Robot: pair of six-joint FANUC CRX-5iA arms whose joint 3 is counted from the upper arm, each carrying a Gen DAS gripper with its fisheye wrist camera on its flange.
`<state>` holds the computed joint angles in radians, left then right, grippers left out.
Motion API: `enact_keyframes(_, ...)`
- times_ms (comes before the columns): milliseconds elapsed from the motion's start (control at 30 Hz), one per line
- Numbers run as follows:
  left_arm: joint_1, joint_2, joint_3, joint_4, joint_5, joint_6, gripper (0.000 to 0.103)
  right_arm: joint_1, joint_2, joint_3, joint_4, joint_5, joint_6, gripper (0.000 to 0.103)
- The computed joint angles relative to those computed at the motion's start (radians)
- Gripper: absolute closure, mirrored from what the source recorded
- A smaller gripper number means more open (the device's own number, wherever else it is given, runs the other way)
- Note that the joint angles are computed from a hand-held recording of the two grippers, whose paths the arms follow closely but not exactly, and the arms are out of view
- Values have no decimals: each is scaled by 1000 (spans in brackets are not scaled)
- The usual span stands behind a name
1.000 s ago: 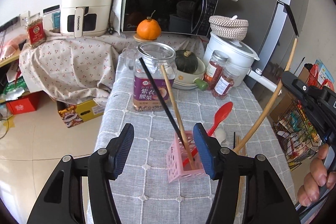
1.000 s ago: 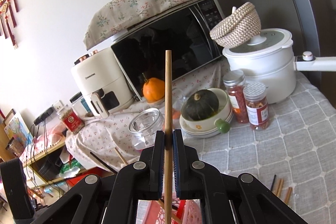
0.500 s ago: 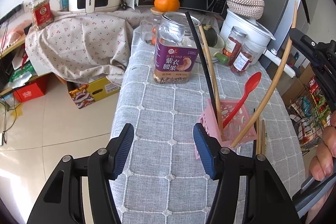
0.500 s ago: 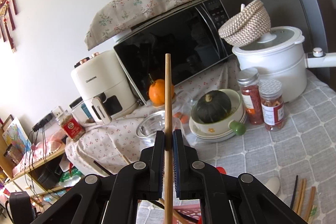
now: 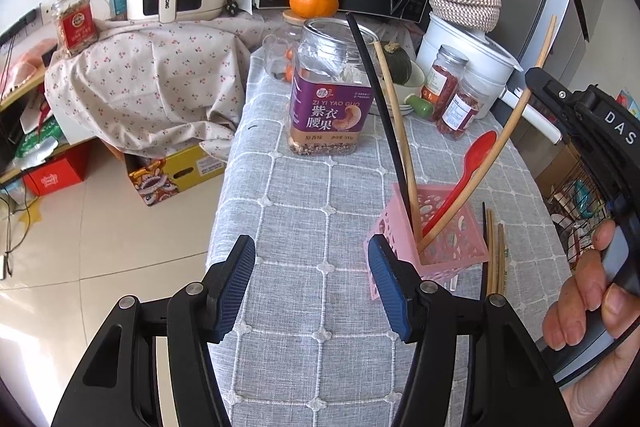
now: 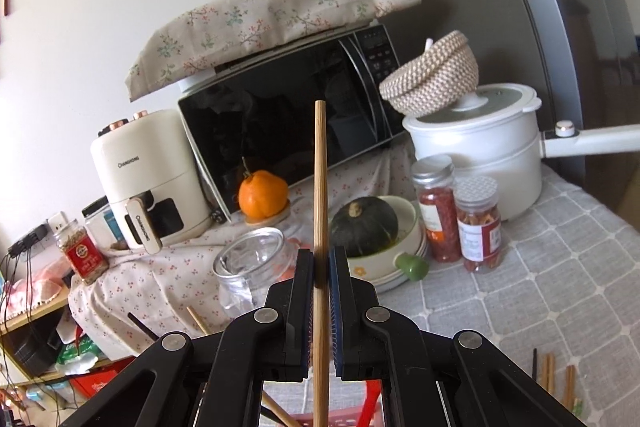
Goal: Organize utensils
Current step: 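Lower the wooden chopstick into the pink basket and open the right tool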
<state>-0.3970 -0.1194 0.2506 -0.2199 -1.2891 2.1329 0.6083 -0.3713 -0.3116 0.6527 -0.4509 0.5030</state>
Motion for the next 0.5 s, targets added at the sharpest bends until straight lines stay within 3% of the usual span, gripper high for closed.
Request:
enact_keyframes(100,1,-1,-2,-1,1,1,41,5,11,12,-71,-20,40,97)
enact_keyframes(300,-4,2,2,-3,-2,-5,41,-11,31,117,-395,-107,294,89)
enact_keyframes(433,-15,11,13,2,-8,-16,41,-49,30,200,-584,-184,466,67)
enact_keyframes(500,-24,17,19,6,-10,-23,41,-81,32,250,-679,-237,561,63)
